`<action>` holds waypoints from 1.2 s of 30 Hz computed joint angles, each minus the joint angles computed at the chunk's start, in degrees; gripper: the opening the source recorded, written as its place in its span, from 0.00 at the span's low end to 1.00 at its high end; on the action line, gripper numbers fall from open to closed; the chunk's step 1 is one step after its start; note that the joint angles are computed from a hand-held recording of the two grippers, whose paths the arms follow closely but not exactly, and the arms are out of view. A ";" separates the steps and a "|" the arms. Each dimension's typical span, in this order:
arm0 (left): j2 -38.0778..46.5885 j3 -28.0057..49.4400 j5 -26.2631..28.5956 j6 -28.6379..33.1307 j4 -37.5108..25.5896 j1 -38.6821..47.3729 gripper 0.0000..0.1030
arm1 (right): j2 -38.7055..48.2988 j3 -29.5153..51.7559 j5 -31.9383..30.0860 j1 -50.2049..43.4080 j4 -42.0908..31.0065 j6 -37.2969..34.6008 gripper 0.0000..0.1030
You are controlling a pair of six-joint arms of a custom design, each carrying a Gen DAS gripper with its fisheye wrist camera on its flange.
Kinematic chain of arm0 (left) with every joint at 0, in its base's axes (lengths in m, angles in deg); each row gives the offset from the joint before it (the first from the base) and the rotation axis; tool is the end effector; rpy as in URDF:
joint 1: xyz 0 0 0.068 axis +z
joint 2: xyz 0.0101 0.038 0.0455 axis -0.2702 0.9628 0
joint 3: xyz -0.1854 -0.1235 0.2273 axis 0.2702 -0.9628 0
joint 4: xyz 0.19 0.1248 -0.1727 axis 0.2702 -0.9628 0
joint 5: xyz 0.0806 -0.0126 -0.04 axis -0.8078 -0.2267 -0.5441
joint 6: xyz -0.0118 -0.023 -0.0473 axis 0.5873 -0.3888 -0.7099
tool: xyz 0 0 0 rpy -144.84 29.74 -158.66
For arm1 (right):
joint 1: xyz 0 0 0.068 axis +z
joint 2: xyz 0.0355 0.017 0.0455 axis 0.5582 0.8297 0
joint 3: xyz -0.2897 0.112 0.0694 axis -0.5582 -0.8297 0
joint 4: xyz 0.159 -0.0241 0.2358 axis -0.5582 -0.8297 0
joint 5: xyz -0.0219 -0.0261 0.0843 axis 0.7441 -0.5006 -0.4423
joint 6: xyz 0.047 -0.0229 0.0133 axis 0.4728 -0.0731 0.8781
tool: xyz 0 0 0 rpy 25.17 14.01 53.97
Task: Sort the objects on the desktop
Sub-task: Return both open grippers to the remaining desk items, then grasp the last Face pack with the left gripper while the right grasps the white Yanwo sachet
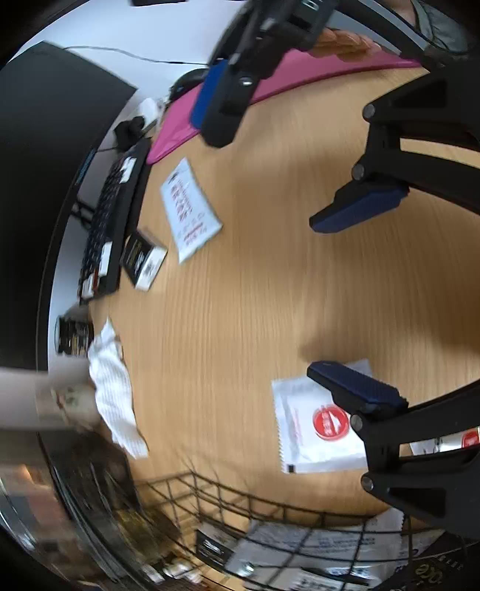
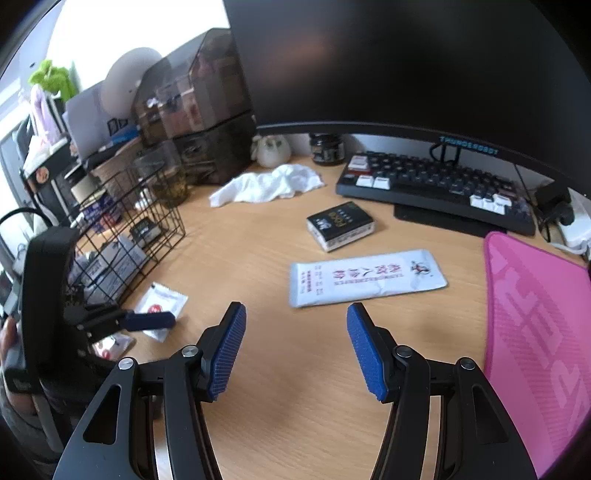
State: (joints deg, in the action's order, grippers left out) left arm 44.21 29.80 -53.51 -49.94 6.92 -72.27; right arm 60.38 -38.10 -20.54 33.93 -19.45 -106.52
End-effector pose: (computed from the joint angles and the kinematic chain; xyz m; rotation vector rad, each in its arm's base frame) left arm 0.1427 -0.1929 0.1063 -0.0908 2.5835 -0.2146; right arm 0.2033 0.0190 0.1481 -0.7207 2.2726 0.5083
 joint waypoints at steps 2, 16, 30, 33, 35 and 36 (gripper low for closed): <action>-1.25 1.35 -2.89 -0.39 -2.58 -0.96 0.73 | 1.42 0.81 -0.05 -0.55 0.57 -0.06 0.56; 6.34 17.80 -5.19 15.45 -10.49 12.71 0.74 | 23.95 19.33 9.77 5.63 5.90 7.94 0.56; 5.69 12.89 -0.74 16.86 -5.60 18.33 0.74 | 37.09 31.95 16.83 16.24 2.92 7.28 0.34; 5.16 11.81 -1.10 15.85 -5.62 17.32 0.74 | 34.35 28.37 14.66 15.43 2.04 6.48 0.31; 4.51 11.05 -2.01 14.66 -6.32 15.97 0.74 | 31.79 24.43 14.11 14.93 3.23 5.81 0.31; 4.18 10.67 -2.43 14.02 -6.63 15.27 0.74 | 30.47 22.64 13.88 14.60 3.56 5.38 0.31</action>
State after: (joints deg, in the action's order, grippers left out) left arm 48.39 40.47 -55.95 -35.92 0.29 -56.99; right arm 90.84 -15.46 -6.67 48.53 -15.89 -101.14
